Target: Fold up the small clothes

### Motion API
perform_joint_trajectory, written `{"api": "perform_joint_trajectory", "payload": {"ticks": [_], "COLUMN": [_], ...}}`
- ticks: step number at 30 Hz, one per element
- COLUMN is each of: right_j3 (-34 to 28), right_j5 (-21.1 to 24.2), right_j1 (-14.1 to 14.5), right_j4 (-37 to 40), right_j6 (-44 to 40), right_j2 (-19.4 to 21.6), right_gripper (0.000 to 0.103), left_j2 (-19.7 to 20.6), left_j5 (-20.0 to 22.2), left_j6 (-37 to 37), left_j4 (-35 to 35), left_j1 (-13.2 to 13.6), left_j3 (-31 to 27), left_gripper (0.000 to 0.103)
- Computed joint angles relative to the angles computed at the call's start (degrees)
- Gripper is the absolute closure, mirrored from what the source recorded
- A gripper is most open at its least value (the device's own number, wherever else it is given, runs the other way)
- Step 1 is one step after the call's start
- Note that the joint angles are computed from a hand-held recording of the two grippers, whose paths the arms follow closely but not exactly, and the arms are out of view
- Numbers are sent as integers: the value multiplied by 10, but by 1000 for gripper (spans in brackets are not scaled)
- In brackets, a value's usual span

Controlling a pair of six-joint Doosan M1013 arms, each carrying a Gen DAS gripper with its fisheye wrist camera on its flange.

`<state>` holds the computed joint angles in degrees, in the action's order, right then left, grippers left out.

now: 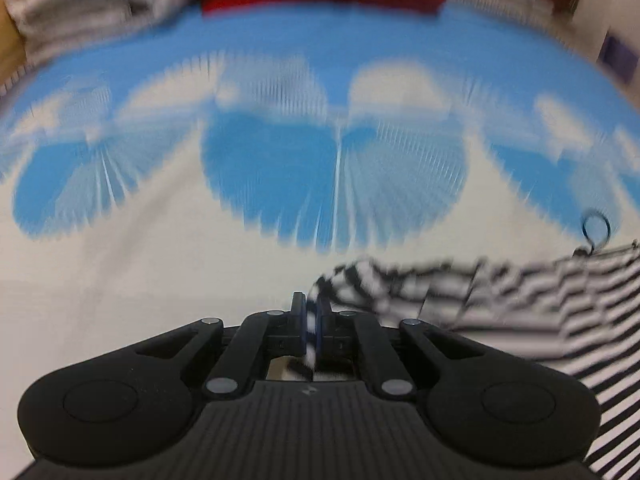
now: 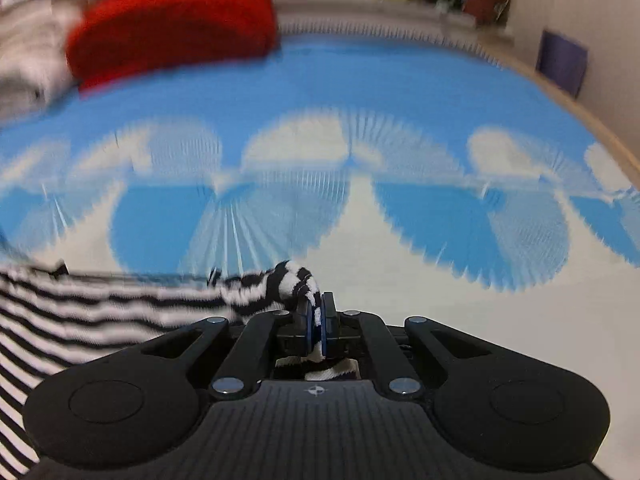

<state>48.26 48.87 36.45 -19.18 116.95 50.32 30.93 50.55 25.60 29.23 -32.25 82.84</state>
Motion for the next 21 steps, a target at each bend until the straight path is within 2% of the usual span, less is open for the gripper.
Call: {"api": "perform_joint_trajectory", "payload": {"ticks": [1, 2, 4, 6, 8, 11, 12, 17, 20, 21], "right_j3": [-13, -9, -9, 3, 35, 90, 107, 208, 257, 272], "right_j5": [27, 24, 29, 24, -3, -42, -50, -109, -124, -126], "right_j1": [1, 5, 10, 6, 0, -10, -13, -26, -26, -26], "right_j4": [5, -11, -30, -17, -6, 12, 17, 96, 116, 127], "right_j6": [-21, -28, -34, -9, 36, 93, 107, 111, 105, 101], "right_j2": [9, 9, 6, -6, -32, -78, -92, -172, -200, -206], "right_gripper": [99, 98, 90, 82, 75, 70, 70, 64, 61, 61], "left_j2": [1, 1, -3, -14, -35, -77, -95, -192, -216, -213], "left_j5": [-3, 1, 14, 24, 18, 29, 19, -91, -141, -133], "left_j6": [-2, 8, 26, 28, 32, 16, -1, -98, -153, -134], "left_j4": [7, 7, -3, -9, -29, -73, -77, -88, -88, -125], "left_j1": [-1, -2, -3, -3, 1, 4, 4, -13, -26, -27], "left_j3": [2, 1, -4, 3, 21, 49, 64, 168, 220, 225], "left_gripper": [96, 96, 89, 60, 47, 47, 47, 47, 48, 52]}}
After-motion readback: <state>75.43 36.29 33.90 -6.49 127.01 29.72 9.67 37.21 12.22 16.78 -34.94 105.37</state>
